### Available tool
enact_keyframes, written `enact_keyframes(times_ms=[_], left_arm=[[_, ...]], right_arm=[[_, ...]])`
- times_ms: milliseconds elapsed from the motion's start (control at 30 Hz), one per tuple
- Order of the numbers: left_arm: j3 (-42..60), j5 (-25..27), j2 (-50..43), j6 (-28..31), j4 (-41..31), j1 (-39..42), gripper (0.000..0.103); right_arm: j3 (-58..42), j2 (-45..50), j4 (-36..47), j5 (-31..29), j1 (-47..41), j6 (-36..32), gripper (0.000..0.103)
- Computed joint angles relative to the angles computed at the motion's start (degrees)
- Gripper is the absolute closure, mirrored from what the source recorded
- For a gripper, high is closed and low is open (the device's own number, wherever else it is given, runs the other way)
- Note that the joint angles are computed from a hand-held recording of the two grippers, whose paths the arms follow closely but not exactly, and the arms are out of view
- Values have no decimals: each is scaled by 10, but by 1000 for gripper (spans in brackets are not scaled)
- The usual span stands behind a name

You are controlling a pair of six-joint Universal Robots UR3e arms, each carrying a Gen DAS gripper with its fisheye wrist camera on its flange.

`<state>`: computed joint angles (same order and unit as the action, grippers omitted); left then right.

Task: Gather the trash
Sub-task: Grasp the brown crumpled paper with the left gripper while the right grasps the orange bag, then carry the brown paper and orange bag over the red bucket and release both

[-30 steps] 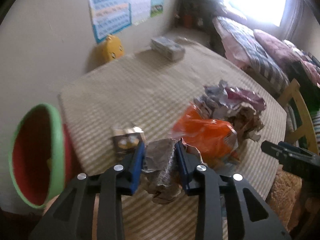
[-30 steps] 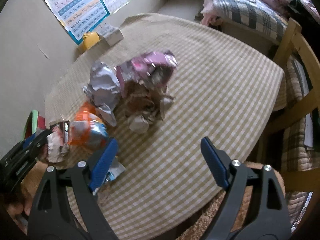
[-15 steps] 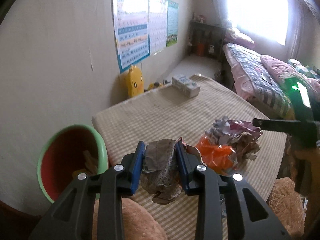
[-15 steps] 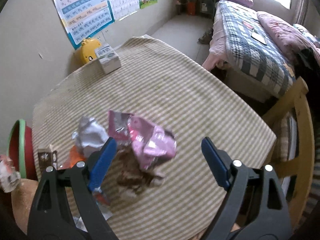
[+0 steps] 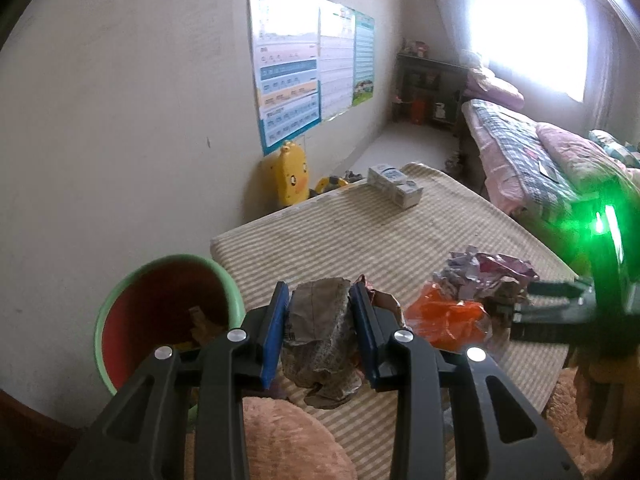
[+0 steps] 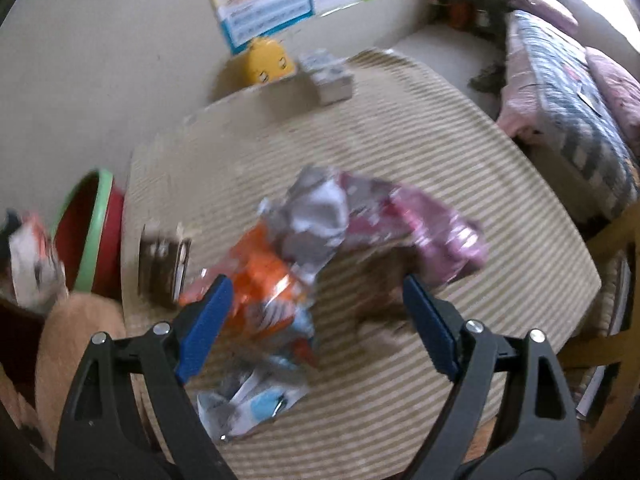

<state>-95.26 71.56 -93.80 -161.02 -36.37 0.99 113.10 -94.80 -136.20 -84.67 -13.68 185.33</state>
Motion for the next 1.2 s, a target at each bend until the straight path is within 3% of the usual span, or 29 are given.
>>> enact_keyframes(times_ms=[233, 300, 400, 533, 833, 1200], left_arm=[[2, 3, -2, -4, -3, 0, 72], [1, 3, 0, -4, -1, 0, 72], [-1, 5, 3, -4, 5, -3, 72], [-5, -1, 10, -7, 3, 0, 72], [-4, -4, 13, -14, 7, 11, 72], [0, -11, 6, -32, 5, 38, 72]], right_arm=[[-14, 62, -12, 2, 36, 5, 19], [-7, 69, -12, 35, 22, 2, 24], [18, 55, -22, 93, 0, 7, 46], [16, 45, -18, 79, 17, 5, 54], [46, -66, -6, 123, -15, 34, 54], [-8, -87, 10, 80, 28, 74, 54]])
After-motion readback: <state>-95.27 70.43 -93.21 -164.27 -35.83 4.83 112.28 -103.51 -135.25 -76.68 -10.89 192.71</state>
